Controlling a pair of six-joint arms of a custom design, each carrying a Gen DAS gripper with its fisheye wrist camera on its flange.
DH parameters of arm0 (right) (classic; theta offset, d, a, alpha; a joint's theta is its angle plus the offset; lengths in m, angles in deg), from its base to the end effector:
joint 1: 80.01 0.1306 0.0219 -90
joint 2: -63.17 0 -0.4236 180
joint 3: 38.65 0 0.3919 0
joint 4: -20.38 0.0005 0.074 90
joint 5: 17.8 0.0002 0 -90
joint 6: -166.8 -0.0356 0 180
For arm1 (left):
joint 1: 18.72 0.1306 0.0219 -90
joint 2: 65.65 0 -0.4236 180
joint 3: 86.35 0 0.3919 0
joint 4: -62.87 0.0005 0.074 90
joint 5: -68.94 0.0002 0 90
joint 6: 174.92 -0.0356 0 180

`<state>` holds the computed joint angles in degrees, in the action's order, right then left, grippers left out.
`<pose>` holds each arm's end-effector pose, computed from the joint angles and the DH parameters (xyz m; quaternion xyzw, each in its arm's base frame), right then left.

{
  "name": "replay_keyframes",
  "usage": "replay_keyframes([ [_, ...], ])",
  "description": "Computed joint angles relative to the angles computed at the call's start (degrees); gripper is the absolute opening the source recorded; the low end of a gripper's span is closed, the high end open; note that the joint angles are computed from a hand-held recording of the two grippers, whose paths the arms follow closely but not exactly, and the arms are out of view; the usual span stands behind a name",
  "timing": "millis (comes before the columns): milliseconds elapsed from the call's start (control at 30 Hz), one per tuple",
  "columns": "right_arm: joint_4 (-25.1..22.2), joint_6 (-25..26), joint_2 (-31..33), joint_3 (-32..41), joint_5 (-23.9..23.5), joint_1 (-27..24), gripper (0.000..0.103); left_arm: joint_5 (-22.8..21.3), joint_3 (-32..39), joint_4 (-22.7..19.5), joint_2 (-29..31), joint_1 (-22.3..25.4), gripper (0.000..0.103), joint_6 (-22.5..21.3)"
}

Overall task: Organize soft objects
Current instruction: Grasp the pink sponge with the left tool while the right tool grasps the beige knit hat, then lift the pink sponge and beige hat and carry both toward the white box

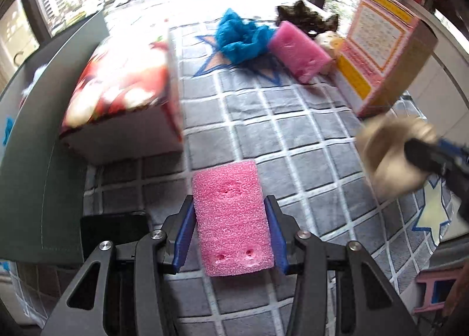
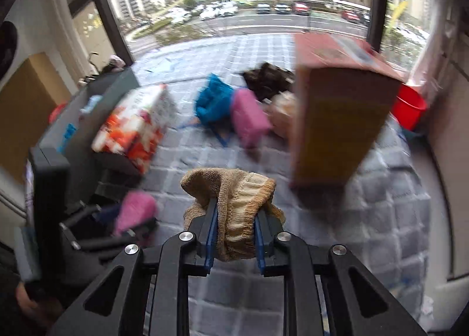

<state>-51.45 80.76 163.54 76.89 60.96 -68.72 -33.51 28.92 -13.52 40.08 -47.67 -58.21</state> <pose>0.5245 0.1113 0.5587 -0.1543 0.9412 0.1119 0.2789 0.4986 -0.2676 0.5032 -0.0027 0.9741 0.0008 0.2260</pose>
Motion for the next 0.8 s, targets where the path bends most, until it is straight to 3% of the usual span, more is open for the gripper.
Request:
replay_keyframes([
  [167, 0.76, -3.39, -1.92, -3.33, -2.13, -1.91, 0.033, -0.82, 2.56, -1.58, 1.71, -0.89, 0.05, -2.26],
  [200, 0.77, -3.56, -2.24, -3.66, -2.15, -2.09, 0.038, -1.24, 2.63, -1.74, 1.79, -0.79, 0.05, -2.43],
  [267, 2.16, -3.49, -3.09, -4.66, -0.25, -1.76, 0.085, -1.08, 2.47, -2.04, 1.82, -0.58, 0.05, -2.13],
  [300, 2.82, -3.02, -3.48, -5.03, -0.12, -1.81, 0.085, -1.17, 2.56, -2.44, 1.98, -0.5, 0.05, -1.83],
  [400, 2.62, -1.77, -3.3, -4.71, 0.27, -1.96, 0.085, -0.8, 2.85, -2.82, 2.45, -0.18, 0.05, -1.78],
  [600, 0.12, 1.73, 1.14, -3.11, 6.14, 1.26, 0.084, -0.71, 3.29, -2.6, 3.05, -0.28, 0.05, -2.65],
  [667, 0.68, 1.56, 1.55, -3.97, 9.92, 1.97, 0.044, -0.94, 3.32, -2.55, 3.08, -0.36, 0.05, -2.91],
  [800, 2.19, 0.04, 0.13, -5.83, 7.7, 0.72, 0.032, -0.43, 3.31, -2.9, 2.75, -0.95, 0.049, -3.3],
])
